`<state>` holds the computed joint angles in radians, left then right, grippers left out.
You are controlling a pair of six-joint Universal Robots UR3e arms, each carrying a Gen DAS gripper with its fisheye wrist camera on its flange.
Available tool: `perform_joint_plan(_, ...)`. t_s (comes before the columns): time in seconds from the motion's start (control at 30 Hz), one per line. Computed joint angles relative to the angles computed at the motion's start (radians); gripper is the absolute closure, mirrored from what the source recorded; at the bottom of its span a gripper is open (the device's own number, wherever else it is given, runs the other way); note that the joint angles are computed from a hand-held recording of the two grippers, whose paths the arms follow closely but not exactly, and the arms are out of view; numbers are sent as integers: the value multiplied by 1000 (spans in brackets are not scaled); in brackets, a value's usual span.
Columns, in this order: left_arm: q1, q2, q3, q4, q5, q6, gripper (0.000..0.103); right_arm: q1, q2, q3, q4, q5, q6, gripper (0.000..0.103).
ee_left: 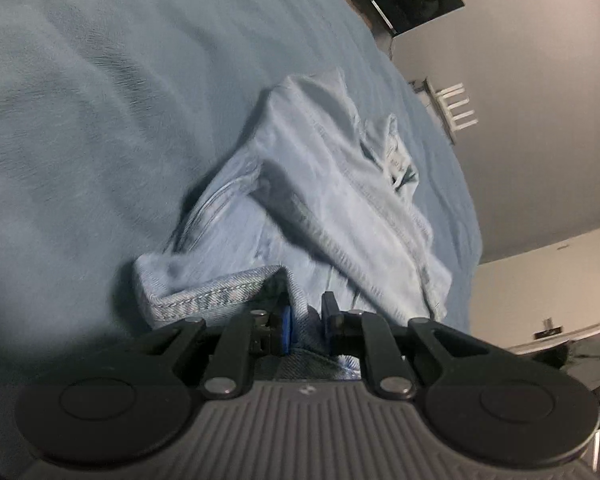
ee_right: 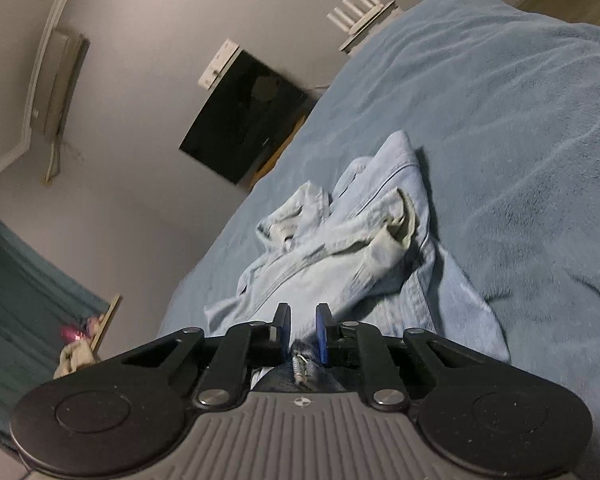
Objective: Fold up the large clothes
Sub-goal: 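Lift the hem with both grippers and fold it over toward the collar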
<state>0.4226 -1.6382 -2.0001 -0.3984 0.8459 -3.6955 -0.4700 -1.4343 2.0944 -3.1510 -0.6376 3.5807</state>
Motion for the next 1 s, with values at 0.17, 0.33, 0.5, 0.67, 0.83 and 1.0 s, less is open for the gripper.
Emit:
perform_joint_plan(0.17, -37, -119, 54, 113, 40, -14, 94, 37, 96, -90, -16, -55, -6, 103)
perform_joint_plan(0.33, -37, -220, 75, 203, 24, -53, 94, 24, 126, -122, -26, -117, -4, 102)
perform_joint_plan(0.5, -38, -275, 110, 260, 20, -84, 94, -17, 51, -114, 132, -117, -23, 74)
perform_joint_plan(0.67, -23, -283, 112, 262, -23, -56, 94, -82, -234, -94, 643, -176, -371, 24)
perform_joint_plan(0.83, -2, -289, 94, 269, -57, -29, 94, -292, -473, -38, 1078, -47, -562, 22)
perform_joint_plan(1.0, 18, -206, 28, 252, -76, 28, 94, -352, -464, -4, 1260, 12, -536, 16)
